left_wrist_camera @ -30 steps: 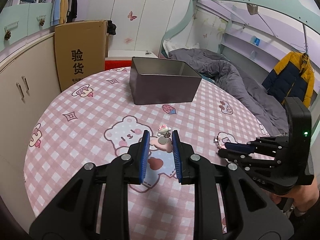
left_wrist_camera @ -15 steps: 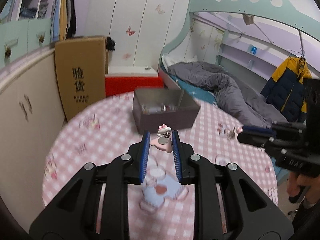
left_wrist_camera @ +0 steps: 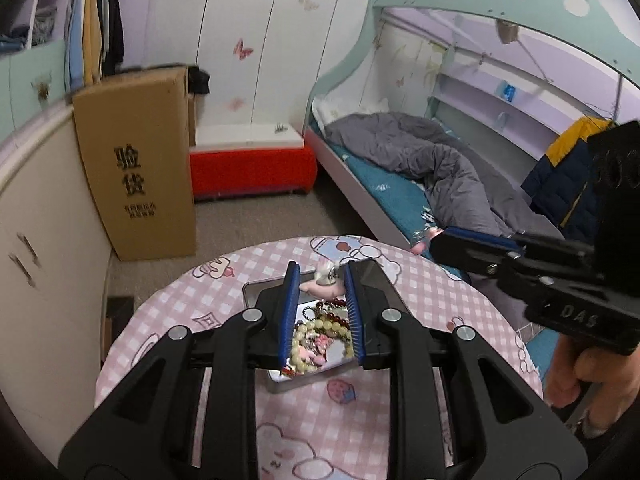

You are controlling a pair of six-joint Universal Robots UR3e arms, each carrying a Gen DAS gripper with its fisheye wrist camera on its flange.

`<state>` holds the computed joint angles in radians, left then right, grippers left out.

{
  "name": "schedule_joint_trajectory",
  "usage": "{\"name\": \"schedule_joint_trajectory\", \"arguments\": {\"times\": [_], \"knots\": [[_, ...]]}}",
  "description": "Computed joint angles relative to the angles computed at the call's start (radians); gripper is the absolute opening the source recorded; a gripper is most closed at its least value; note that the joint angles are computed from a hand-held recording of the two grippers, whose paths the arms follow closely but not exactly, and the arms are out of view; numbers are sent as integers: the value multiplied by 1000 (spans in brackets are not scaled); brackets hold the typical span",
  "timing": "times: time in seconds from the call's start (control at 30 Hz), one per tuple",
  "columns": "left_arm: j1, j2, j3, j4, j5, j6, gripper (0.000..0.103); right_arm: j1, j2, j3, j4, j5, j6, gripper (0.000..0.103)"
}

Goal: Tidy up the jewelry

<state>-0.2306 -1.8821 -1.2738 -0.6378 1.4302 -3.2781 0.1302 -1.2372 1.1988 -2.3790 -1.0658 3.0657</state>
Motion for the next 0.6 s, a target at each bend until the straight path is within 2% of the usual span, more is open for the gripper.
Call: {"name": "schedule_joint_trajectory", "arguments": {"times": [0.03, 0.07, 0.1, 0.13, 0.17, 0.2, 0.23, 0.27, 0.37, 0.53, 0.6], "knots": [[3, -35, 47, -35, 6, 2, 27, -7, 37, -34, 25, 16, 8, 18], [-1, -60, 82, -61, 16, 1, 58, -16, 69, -57, 44, 37, 23, 20], [-6, -72, 95, -64, 37, -5, 78, -26, 85, -59, 38, 51, 46, 25], [-15, -74, 87, -41, 80, -17, 97, -31, 83, -39, 18, 52, 67, 41], [-26, -63, 47, 25, 131, -24, 97, -38, 81, -18, -8, 55, 93, 67], [-26, -50, 17, 57, 147, -25, 97, -48, 66, 27, -58, 54, 133, 75], [-22, -33, -6, 66, 151, -31, 97, -58, 54, 49, -80, 62, 150, 91], [-25, -24, -17, 68, 169, -38, 97, -66, 39, 76, -104, 68, 167, 95], [-42, 36, -95, 110, 263, -65, 97, -75, -17, 140, -151, 39, 206, 95], [-50, 184, -262, 187, 319, -95, 97, -75, -128, 234, -189, -5, 225, 95], [-82, 240, -309, 193, 385, -102, 97, -70, -167, 254, -189, -11, 220, 95]]}}
